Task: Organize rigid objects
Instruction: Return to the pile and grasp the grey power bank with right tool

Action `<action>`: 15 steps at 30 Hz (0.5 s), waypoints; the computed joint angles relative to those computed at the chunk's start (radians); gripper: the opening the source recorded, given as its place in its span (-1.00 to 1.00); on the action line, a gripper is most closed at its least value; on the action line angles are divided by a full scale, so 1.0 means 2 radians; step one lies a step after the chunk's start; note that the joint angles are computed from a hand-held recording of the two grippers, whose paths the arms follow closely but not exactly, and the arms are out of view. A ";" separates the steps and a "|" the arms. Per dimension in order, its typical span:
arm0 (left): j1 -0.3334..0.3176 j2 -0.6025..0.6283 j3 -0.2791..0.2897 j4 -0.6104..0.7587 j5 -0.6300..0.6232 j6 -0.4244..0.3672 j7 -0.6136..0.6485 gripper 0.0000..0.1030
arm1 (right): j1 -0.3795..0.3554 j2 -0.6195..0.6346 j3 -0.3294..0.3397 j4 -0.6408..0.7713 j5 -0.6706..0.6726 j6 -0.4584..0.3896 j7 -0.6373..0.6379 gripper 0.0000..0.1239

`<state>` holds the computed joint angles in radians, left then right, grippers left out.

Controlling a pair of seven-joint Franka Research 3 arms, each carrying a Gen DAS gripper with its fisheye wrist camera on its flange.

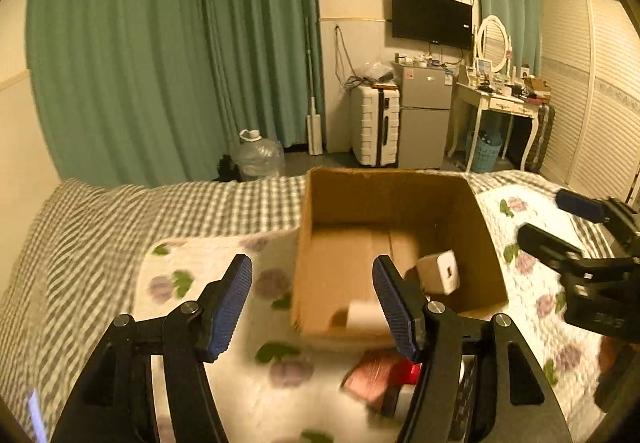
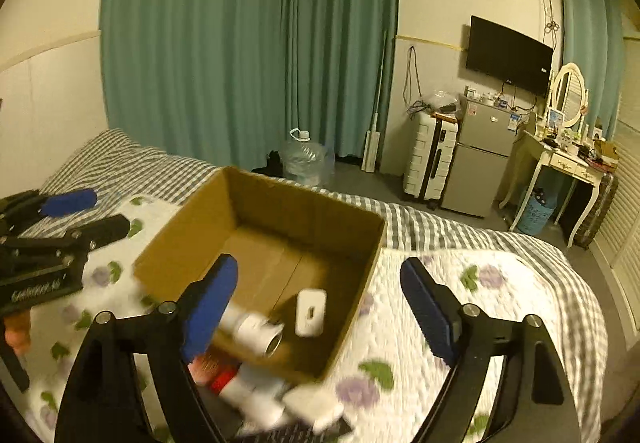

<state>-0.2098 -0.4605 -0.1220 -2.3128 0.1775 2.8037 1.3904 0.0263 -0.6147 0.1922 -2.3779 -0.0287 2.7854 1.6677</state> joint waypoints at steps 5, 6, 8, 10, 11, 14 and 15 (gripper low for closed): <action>-0.003 -0.067 0.008 -0.066 -0.004 -0.014 -0.006 0.30 | 0.030 -0.063 0.012 -0.055 0.009 -0.043 0.000 0.36; -0.004 -0.079 0.010 -0.079 -0.004 -0.015 -0.006 0.30 | 0.037 -0.069 0.014 -0.067 0.012 -0.048 0.000 0.36; 0.001 -0.093 0.009 -0.102 -0.002 -0.015 -0.013 0.30 | 0.058 -0.070 0.013 -0.081 0.024 -0.063 -0.001 0.36; 0.006 -0.098 0.007 -0.121 0.000 -0.014 -0.022 0.30 | 0.079 -0.060 0.008 -0.092 0.035 -0.060 -0.011 0.36; 0.010 -0.099 0.005 -0.130 0.003 -0.012 -0.028 0.30 | 0.084 -0.052 0.007 -0.092 0.035 -0.061 -0.017 0.36; 0.021 -0.087 -0.001 -0.145 0.016 -0.010 -0.036 0.30 | 0.098 -0.017 0.004 -0.090 0.038 -0.064 -0.035 0.36; 0.028 -0.080 -0.007 -0.146 0.024 -0.010 -0.040 0.30 | 0.099 -0.003 0.003 -0.087 0.038 -0.063 -0.038 0.36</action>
<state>-0.1547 -0.6198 -0.1352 -2.6042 0.2262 2.7832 1.3101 0.2252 -0.6204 0.1989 -2.5512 0.0475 2.6588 1.5908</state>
